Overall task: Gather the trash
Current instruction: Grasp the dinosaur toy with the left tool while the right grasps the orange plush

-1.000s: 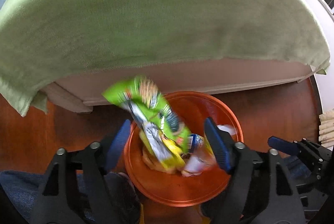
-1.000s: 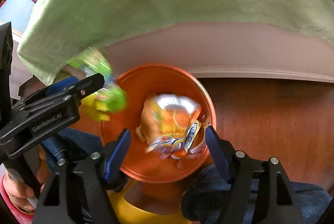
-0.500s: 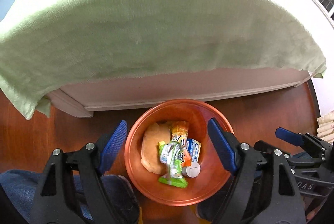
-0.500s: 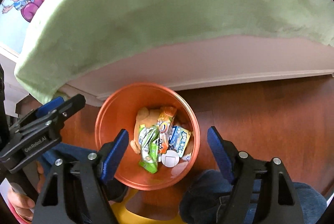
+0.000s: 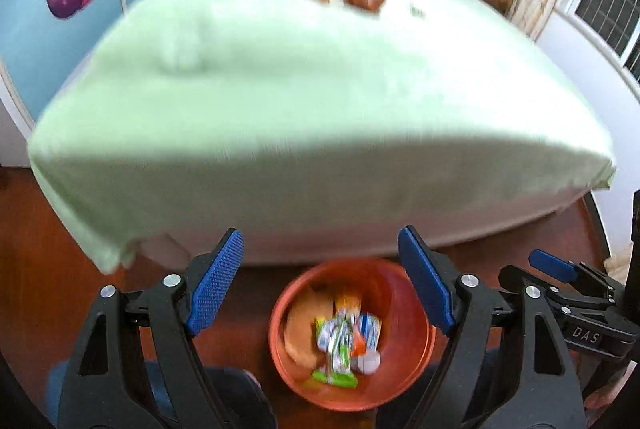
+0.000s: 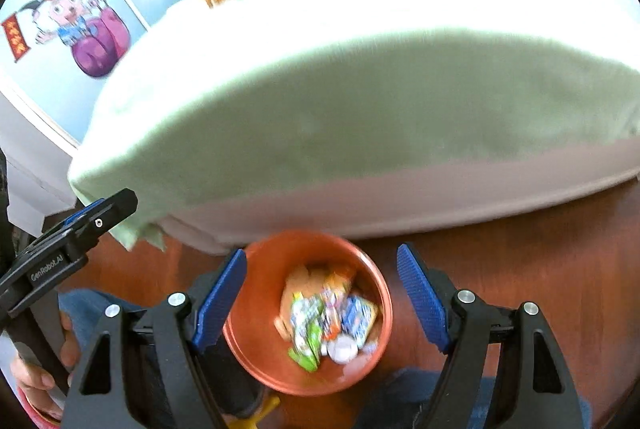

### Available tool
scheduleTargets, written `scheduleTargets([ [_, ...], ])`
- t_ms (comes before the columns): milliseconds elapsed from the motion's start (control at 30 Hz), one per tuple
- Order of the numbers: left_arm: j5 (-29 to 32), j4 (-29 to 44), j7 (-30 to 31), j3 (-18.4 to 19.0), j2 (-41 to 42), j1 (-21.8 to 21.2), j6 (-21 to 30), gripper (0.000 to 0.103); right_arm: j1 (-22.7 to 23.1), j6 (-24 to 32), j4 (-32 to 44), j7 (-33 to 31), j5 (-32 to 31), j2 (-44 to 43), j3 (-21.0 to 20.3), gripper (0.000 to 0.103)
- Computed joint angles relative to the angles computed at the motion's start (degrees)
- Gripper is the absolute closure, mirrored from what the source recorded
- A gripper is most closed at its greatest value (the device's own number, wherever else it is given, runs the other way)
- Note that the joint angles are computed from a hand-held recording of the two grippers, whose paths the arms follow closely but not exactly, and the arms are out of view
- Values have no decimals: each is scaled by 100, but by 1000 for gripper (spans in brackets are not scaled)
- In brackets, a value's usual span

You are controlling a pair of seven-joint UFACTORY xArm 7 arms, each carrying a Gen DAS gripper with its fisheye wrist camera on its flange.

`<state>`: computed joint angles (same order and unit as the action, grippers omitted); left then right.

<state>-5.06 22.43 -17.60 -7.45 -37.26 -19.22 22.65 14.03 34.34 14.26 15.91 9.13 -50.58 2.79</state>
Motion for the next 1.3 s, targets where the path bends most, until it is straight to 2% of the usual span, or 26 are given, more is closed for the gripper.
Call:
scheduleTargets([
  [100,287,292,-23,-122,108,322,-158,17,-24,-238,211,-64,-42,5,-18,25],
  [300,782,1468,114,-196,1060,766,-204,14,-45,-543,580,-200,-112,76,-52,23],
  [367,1408,2026,-214,-563,1528,1298,-243,13,-61,-532,629,-255,-140,60,-54,23],
  [433,1776,2652,-382,-632,2130,1473,-215,13,-86,-555,648,-266,-170,30,-10,23],
  [533,1506,3678,-12,-273,3136,1153,27,13,-61,-578,651,-319,-186,37,-6,23],
  [733,1318,5637,81,116,4908,810,774,13,-78,-493,592,-379,-243,-126,29,23],
  [833,667,6574,306,110,5646,851,1308,13,12,-447,559,-425,-161,-81,-42,23],
  [867,566,6805,314,137,5827,834,1432,15,15,-437,553,-431,-155,-59,-33,23],
  [933,458,7254,313,196,6162,799,1741,33,65,-420,541,-448,-96,-10,-61,23],
  [967,271,7367,412,141,6264,854,1851,53,96,-405,549,-471,-63,23,-87,23],
  [1000,-41,7448,628,14,6347,975,1900,64,118,-406,561,-493,-42,84,-91,23],
  [1133,-76,7270,805,101,6243,879,1721,64,178,-451,649,-604,1,327,-89,23],
  [1300,-747,6402,1541,-98,5582,1166,1219,64,163,-802,896,-767,28,719,-141,23],
])
